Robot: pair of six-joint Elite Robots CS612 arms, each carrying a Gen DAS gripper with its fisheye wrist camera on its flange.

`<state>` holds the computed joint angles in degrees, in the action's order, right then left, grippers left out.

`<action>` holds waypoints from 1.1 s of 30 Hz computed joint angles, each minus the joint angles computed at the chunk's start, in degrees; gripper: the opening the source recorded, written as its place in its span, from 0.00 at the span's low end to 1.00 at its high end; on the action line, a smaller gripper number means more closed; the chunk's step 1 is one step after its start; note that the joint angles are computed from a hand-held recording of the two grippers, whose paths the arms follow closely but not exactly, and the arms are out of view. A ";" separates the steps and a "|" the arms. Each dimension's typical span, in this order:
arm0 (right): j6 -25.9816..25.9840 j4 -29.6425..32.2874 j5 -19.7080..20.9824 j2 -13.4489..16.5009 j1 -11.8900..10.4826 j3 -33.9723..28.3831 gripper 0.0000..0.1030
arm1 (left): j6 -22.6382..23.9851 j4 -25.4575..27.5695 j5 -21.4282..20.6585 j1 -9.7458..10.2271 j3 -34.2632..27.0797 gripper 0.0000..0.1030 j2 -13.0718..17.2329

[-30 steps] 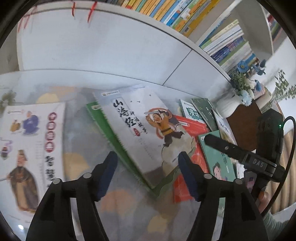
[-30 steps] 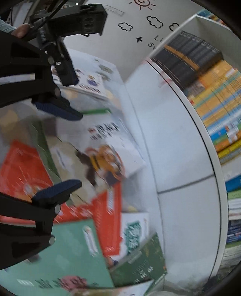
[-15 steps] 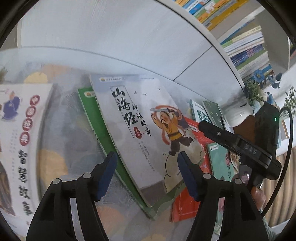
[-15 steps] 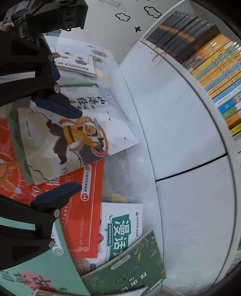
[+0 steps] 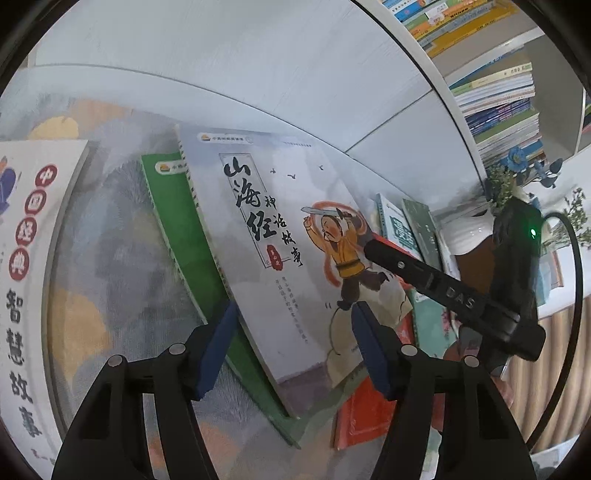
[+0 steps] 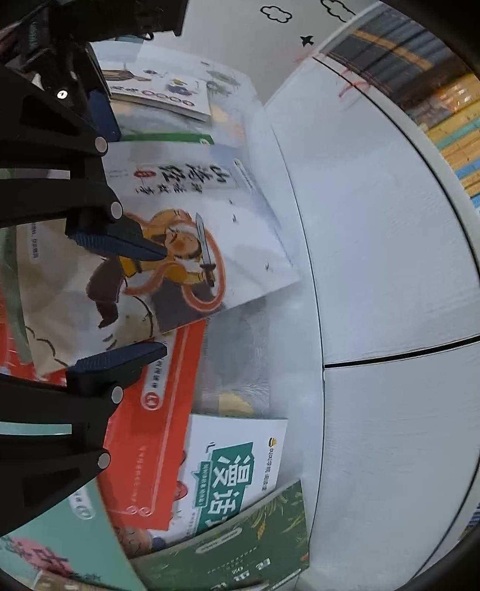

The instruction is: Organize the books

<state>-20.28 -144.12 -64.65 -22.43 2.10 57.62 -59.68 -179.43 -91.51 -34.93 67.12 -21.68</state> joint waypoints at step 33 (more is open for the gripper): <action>-4.47 -16.76 -4.14 -23.86 -7.98 51.78 0.43 | -2.83 -12.87 -3.32 -11.47 28.46 0.38 -11.28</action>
<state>-24.75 -160.88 -68.79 -46.29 -5.88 109.40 -62.51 -192.30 -94.82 -46.40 95.58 -32.96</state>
